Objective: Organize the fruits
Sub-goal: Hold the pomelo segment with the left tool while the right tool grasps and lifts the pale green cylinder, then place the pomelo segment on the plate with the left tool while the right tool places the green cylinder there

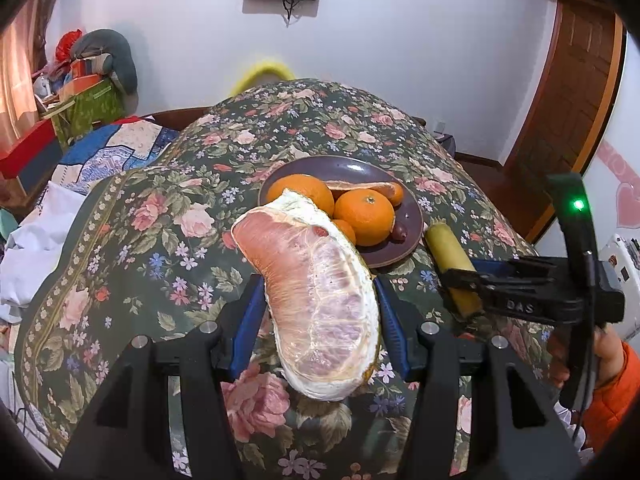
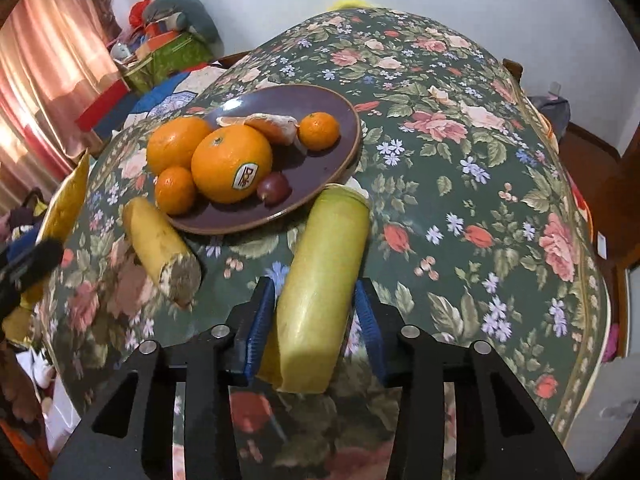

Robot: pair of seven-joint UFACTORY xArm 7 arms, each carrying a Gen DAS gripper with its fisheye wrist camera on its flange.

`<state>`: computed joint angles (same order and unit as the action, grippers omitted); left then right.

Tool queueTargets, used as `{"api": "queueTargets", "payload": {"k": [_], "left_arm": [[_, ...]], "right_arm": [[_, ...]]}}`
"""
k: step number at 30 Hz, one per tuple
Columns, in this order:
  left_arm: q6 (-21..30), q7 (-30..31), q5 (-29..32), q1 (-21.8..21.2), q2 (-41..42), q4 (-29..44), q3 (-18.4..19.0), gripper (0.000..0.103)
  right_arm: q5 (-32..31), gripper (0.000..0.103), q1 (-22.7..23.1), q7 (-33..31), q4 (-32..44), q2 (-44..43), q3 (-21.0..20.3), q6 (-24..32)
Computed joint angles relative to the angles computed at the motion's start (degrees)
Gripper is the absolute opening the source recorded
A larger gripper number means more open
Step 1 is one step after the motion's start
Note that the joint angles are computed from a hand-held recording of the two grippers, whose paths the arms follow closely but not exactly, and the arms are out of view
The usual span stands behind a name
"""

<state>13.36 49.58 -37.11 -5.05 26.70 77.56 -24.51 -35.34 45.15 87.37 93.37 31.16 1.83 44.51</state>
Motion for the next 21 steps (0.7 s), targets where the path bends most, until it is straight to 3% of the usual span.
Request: {"api": "queueTargets", "payload": {"k": [4, 7, 13, 21], "left_arm": [[0.75, -1.42, 0.87, -0.59, 0.62, 1.18, 0.68, 0.054], [0.60, -2.33, 2.15, -1.35, 0.91, 1.61, 1.38, 0.054], [0.40, -3.94, 4.46, -1.89, 1.61, 2.47, 1.61, 0.054], [0.39, -5.64, 6.13, -2.14, 3.46, 5.49, 1.05, 0.054]], "right_arm": [[-0.70, 0.038, -1.11, 5.88, -5.03, -2.04, -1.24, -7.52], [-1.09, 0.038, -1.51, 7.88, -4.92, -1.37, -1.68, -9.23], [-2.15, 0.037, -0.22, 7.10, -1.81, 0.45, -2.31, -6.00], [-8.12, 0.034, 1.42, 12.13, -3.67, -2.02, -2.96, -5.13]]}}
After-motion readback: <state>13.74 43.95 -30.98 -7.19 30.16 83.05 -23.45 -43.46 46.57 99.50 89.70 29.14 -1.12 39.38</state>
